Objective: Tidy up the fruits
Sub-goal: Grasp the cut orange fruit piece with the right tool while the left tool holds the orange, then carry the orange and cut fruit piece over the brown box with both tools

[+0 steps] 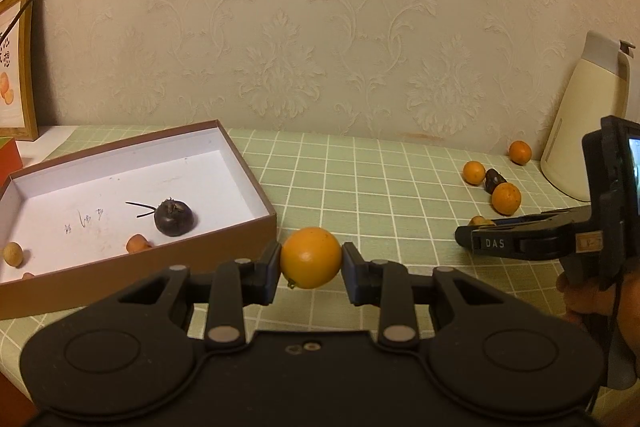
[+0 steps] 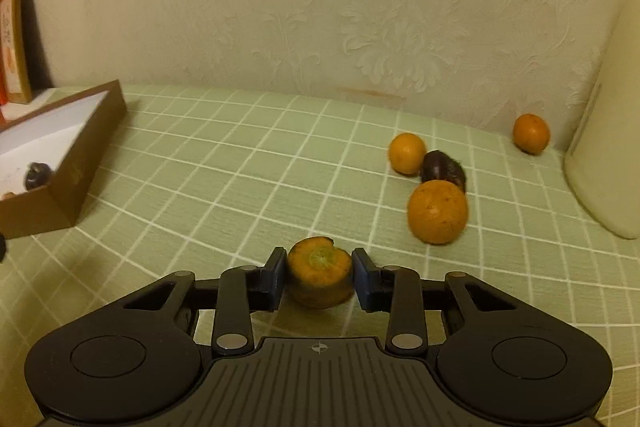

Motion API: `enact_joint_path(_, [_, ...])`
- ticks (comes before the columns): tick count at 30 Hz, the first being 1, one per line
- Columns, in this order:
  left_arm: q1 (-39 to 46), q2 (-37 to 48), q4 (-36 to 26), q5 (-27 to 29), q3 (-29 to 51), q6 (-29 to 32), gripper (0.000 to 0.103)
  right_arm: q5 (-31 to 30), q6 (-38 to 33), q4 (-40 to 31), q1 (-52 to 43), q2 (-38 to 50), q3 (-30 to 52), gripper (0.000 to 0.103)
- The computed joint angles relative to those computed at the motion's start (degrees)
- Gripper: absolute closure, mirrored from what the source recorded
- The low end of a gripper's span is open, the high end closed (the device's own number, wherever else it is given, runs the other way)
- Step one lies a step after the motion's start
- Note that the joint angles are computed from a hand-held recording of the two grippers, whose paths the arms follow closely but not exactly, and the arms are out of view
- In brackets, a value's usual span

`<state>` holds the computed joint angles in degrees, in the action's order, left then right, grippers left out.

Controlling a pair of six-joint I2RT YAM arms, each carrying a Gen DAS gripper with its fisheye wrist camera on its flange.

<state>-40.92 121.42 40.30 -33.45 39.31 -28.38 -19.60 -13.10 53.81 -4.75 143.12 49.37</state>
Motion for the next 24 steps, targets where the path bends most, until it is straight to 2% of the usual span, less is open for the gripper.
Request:
enact_joint_path(13, [1.57, -4.75, 1.97, -1.32, -7.13, -1.89, 0.080, -3.94, -2.49, 5.50, 4.54, -10.82, -13.69, 0.068])
enact_joint_path(24, [4.88, -9.16, 4.72, -2.50, -14.14, -2.08, 0.080, -1.63, -0.40, 7.41, 13.70, -14.64, -16.71, 0.068])
